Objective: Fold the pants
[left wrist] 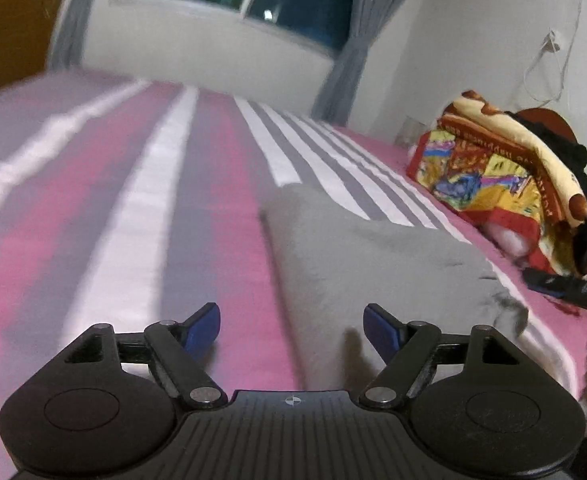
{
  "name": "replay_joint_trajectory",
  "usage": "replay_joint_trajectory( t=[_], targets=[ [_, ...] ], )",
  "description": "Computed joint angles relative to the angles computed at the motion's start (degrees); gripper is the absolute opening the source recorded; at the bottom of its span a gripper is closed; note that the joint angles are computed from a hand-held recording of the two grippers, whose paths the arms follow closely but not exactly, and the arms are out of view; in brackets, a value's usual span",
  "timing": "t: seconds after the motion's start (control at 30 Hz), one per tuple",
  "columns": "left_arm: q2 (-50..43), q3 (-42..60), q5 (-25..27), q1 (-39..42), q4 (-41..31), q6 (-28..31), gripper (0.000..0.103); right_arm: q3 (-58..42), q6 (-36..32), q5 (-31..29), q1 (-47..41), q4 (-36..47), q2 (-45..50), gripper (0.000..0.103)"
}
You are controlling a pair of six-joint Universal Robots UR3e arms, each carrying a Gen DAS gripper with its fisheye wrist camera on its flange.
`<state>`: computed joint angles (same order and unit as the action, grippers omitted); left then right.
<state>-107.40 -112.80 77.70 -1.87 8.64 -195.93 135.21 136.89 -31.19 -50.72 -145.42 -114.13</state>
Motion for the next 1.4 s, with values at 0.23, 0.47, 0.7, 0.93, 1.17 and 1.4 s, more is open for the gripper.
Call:
replay_joint_trajectory(
  t=[0.23,0.47,0.7,0.93,1.17,1.4],
  targets=[
    [-11.10,18.65,2.49,-2.09,-9.76,2.39,0.078,-15.35,0.48,-15.14,12.32,-1.45,17.25,0.049],
    [-31.22,56.12,1.26,-1.02,-34.49,4.09,0.081,-36.49,10.59,-34.31,28.73,-7.42,39.40,0.064],
    [-40.90,75.67,3.00,-1.81,-46.49,5.66,0.083,-41.51,12.62,-31.75,27.52,-2.10,40.66,0.064],
    [-28.32,56.60,5.75,-3.58,-37.18,10.12,0.083,-38.07,12.32,-27.37,23.17,2.22,35.37,0.065],
    [-12.34,29.82,0.11,-2.10,-26.85,8.21,0.083,-29.91,7.61,-20.95,16.71,10.59,25.13,0.064],
    [-10.80,27.51,0.80,-2.00,-28.48,4.85,0.087,-27.24,8.81,-20.92,15.44,10.67,25.96,0.071]
  ],
)
